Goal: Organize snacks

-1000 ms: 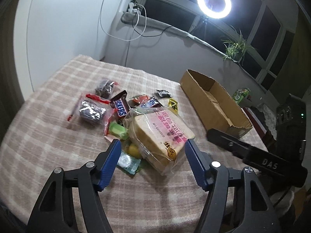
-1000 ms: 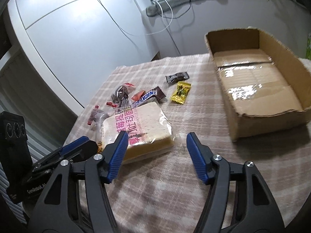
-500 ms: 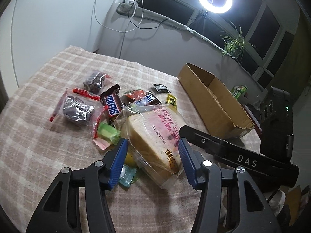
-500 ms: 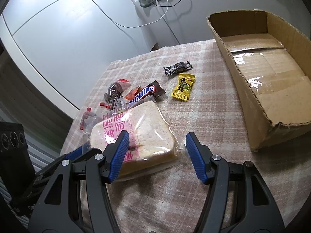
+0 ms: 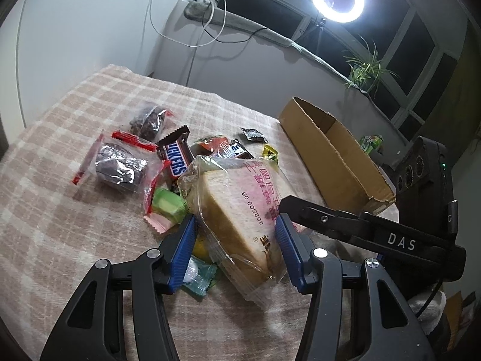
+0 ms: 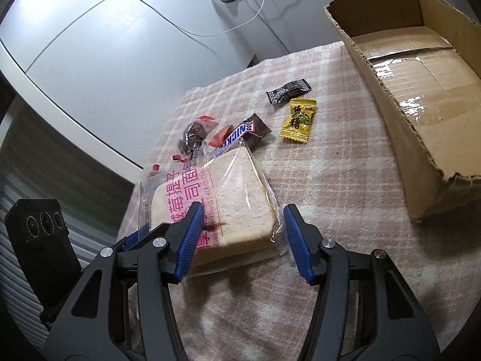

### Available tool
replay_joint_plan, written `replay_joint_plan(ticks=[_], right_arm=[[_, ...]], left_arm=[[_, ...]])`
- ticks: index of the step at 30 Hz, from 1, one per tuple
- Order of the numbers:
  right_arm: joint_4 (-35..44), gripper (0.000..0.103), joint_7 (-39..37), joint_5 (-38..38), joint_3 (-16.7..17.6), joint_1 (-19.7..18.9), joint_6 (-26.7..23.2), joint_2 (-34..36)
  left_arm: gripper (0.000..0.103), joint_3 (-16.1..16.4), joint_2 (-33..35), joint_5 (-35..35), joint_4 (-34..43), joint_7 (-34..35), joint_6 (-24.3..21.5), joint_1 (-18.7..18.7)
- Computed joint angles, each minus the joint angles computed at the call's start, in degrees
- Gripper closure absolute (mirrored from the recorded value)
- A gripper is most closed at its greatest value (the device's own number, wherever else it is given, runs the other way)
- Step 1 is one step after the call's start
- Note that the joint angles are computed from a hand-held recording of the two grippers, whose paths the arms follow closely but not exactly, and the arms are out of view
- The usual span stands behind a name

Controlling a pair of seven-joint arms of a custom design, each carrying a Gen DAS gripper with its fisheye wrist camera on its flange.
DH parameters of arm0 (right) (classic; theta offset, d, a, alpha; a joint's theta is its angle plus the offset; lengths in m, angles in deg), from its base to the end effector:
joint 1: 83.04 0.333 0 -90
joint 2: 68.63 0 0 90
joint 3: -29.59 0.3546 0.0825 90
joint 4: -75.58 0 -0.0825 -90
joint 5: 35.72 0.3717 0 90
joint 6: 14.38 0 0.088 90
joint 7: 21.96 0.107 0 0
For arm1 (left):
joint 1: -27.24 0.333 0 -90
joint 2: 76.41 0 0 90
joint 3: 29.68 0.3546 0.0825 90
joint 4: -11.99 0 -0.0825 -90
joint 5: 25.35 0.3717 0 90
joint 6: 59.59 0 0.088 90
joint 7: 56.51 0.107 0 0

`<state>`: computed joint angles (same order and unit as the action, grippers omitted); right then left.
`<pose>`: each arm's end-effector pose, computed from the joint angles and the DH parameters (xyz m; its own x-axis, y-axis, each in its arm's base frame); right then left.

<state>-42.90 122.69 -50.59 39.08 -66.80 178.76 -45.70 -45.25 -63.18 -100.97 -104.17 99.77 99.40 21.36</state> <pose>0.5750 0.2950 0.3938 -0.0242 -0.8136 -0.5809 -0.7442 0.4027 -0.5330 0.5853 -0.1744 0.4144 -0.4594 -0.7928 0.4006 -0.7431 0.0960 -0.6623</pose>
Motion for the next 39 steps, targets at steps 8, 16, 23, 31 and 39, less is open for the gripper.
replay_joint_plan(ticks=[8, 16, 23, 31, 39], right_arm=[[-3.7, 0.046, -0.8, 2.3, -4.5, 4.2, 4.3, -3.1], [-8.6, 0.046, -7.3, 10.4, -11.2, 10.5, 7.0, -8.7], [-13.1, 0.046, -19.6, 23.9, -15.4, 15.3, 7.8, -13.9], [-17.5, 0.046, -32.1, 37.0, -15.8, 14.8, 8.0, -19.0], [-20.9, 0.046, -34.7, 39.7, -12.1, 8.5, 7.9, -20.9]], left_arm=[[0.050, -0.1, -2.0, -1.9, -0.7, 2.8, 1.7, -0.7], [0.050, -0.1, -3.7, -5.1, 0.7, 6.6, 1.5, -2.2], [0.050, -0.8, -2.9, -6.1, 3.9, 7.7, 1.5, -4.4], [0.050, -2.8, 0.0, -4.3, 8.6, 7.6, 2.8, -7.2], [0.050, -5.1, 4.9, 2.5, 13.3, 1.7, 1.8, -8.5]])
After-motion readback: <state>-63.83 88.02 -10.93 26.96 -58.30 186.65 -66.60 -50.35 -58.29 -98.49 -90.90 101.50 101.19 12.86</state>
